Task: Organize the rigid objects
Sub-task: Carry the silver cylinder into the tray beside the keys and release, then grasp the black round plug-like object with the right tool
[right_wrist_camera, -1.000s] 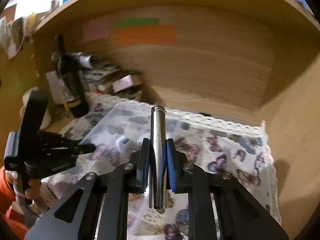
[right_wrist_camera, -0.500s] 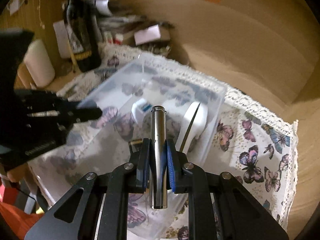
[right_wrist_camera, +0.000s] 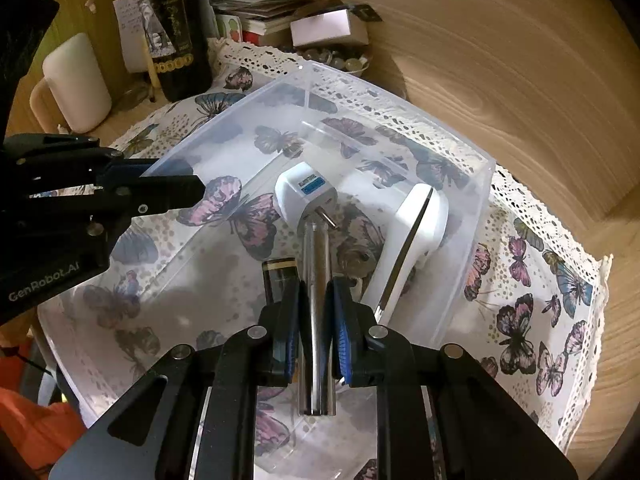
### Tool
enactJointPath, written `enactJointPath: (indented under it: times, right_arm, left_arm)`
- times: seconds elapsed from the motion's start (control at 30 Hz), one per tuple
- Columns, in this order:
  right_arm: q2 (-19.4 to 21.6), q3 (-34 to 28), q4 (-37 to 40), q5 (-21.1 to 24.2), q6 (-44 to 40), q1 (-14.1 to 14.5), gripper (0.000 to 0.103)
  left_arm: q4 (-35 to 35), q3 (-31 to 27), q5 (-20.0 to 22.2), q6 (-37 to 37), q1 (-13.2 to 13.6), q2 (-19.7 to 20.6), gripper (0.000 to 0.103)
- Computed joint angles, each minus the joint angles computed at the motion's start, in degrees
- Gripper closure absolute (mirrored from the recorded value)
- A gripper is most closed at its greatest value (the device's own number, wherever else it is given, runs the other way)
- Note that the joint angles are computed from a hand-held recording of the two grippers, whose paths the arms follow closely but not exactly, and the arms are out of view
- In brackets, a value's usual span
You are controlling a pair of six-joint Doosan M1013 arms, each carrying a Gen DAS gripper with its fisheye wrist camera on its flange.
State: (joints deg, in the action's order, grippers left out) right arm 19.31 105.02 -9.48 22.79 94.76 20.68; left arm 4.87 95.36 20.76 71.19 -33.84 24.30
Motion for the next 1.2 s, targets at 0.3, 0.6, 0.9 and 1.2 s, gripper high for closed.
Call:
enactJointPath:
  times: [0.3,0.6,0.9,1.2]
  right_arm:
    - [-1.9,1.89,-7.04,-4.63,7.88,0.35,0.074]
    - [-6.68,6.72,-43.36,-9.32,47.86,0.69,0.046]
    - [-10.26,11.4,-64.85,-3.41,74.89,-0.27,0.04]
    - [-9.62,14.09,-52.29,-3.61,68.02,-1.8,0.04]
  left_arm:
    - [0.08,0.02,-0.03,-0.13,-0.02,-0.01,0.091]
    - [0.06,0.04,-0.06,-0.03,-0.01,-0.02,0.091]
    - [-0.15,0.05,-0.12,0.2,-0.03,-0.02,0.091]
    - [-0.26,0.08,-0.14,0.23,-0.02,-0.04,0.091]
